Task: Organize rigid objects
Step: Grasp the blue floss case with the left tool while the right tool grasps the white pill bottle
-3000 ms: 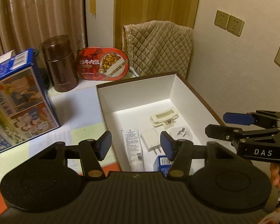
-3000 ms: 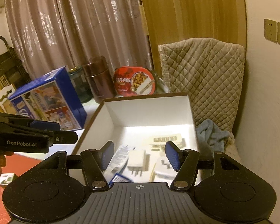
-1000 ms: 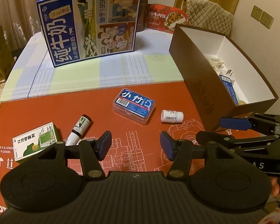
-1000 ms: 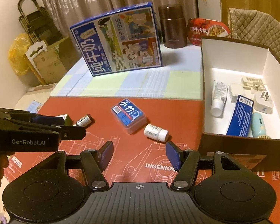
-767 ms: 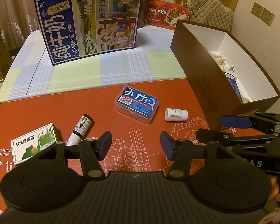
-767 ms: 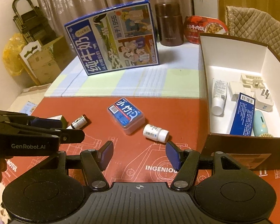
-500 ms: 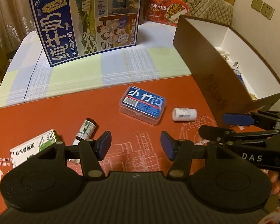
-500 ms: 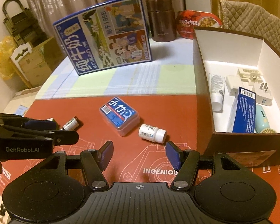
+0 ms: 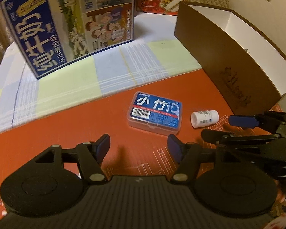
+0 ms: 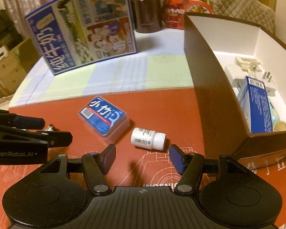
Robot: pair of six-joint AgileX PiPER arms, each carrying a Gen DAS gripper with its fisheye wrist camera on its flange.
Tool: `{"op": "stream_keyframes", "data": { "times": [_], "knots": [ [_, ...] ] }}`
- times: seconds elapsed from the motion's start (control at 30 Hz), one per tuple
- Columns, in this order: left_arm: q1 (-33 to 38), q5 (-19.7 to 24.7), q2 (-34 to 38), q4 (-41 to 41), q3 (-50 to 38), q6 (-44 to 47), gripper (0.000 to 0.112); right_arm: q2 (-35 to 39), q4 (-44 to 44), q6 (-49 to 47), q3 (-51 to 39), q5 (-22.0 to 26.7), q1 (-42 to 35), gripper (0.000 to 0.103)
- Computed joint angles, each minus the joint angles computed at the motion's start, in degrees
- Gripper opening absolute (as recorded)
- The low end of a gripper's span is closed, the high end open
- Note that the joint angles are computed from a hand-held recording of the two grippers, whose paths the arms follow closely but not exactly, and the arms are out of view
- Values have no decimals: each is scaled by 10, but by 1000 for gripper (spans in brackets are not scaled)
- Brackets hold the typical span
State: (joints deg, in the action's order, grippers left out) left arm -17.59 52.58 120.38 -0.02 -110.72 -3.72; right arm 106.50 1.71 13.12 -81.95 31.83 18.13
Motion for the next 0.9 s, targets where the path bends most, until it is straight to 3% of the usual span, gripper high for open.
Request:
{"op": "stream_keyframes", "data": {
  "times": [0.33, 0.6, 0.63, 0.67, 0.7, 0.9],
  "knots": [
    [21, 23, 55, -55, -65, 88, 65, 51, -100, 128, -35, -2, 17, 59],
    [33, 49, 95, -99, -121, 135, 68, 70, -94, 125, -24, -41, 8, 59],
    [34, 49, 97, -103, -124, 141, 69, 70, -92, 122, -22, -46, 6, 58],
    [34, 51, 101, -107, -131, 147, 69, 70, -95, 124, -21, -49, 6, 47],
    [33, 53, 105, -110, -137, 153, 69, 71, -103, 127, -21, -49, 7, 44],
    [29, 73, 139, -123, -192, 182, 71, 73, -114, 134, -27, -41, 6, 44]
  ]
}}
